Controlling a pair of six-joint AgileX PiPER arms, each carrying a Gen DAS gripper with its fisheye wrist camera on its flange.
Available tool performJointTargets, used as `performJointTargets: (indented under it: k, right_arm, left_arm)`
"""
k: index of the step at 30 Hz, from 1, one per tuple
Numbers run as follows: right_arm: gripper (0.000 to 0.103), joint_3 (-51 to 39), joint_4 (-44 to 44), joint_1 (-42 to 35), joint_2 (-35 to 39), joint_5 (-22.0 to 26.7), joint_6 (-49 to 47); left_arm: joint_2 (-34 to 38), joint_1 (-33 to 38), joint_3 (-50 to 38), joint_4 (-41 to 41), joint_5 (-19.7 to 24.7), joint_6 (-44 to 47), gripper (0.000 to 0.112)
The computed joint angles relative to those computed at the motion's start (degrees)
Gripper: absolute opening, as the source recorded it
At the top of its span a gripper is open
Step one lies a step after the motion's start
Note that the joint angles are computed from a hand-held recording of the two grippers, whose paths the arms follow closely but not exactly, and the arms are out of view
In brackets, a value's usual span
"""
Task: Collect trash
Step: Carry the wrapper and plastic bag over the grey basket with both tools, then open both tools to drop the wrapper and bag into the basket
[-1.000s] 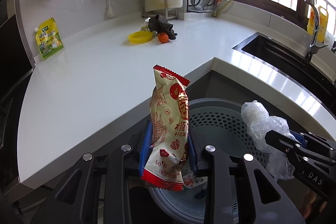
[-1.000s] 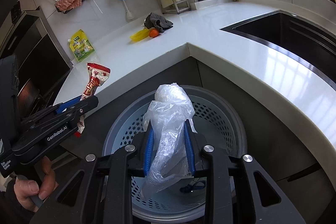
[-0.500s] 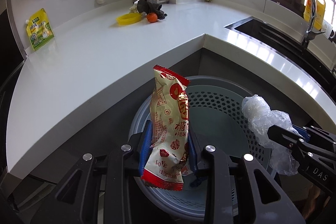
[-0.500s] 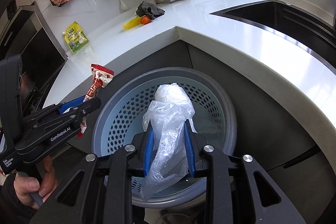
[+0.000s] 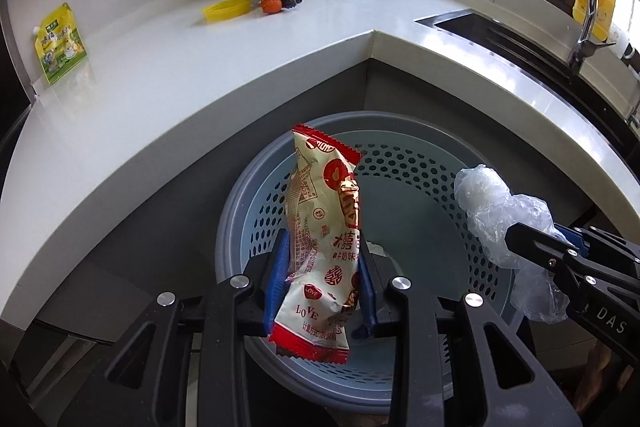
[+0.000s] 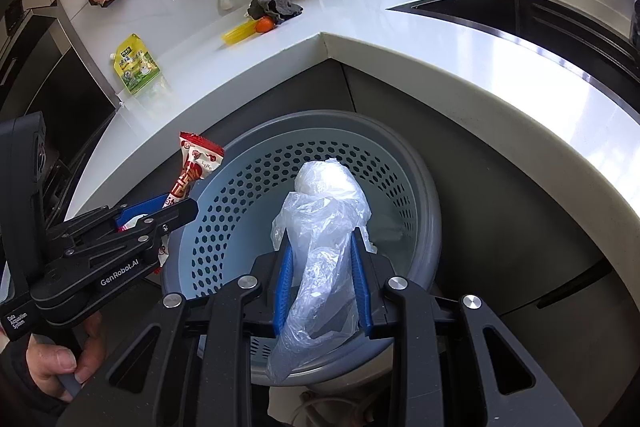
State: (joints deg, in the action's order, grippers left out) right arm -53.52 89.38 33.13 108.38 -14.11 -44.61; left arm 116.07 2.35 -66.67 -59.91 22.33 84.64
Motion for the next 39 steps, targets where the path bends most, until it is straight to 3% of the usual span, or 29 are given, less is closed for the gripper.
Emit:
performJointTargets:
  k: [9, 30, 34, 38, 39]
  right_arm:
    - [0.026, -0.25, -2.64, -0.54, 1.01, 1.02, 2.81]
    - [0.031, 0.03, -3.4, -0.89, 1.09, 1.3, 3.8]
    - [0.038, 0.34, -3.32, -0.81, 0.69, 0.8, 3.84]
    - [0.058, 1.07, -6.18, -0.61, 0.04, -0.22, 7.03]
    - [0.058, 1.3, -7.01, -0.61, -0.15, -0.44, 7.98]
  left_arm:
    - [1.47, -1.15, -1.7, 4.44, 0.82, -4.22, 0.031]
    - [2.02, -1.15, -1.89, 5.22, 0.58, -5.07, 0.037]
    - [2.01, -0.93, -1.97, 5.79, 0.52, -5.81, 0.039]
    - [1.73, -0.72, -1.65, 4.93, -0.19, -5.35, 0.055]
    - [1.61, -0.55, -1.54, 4.36, -0.26, -4.74, 0.056]
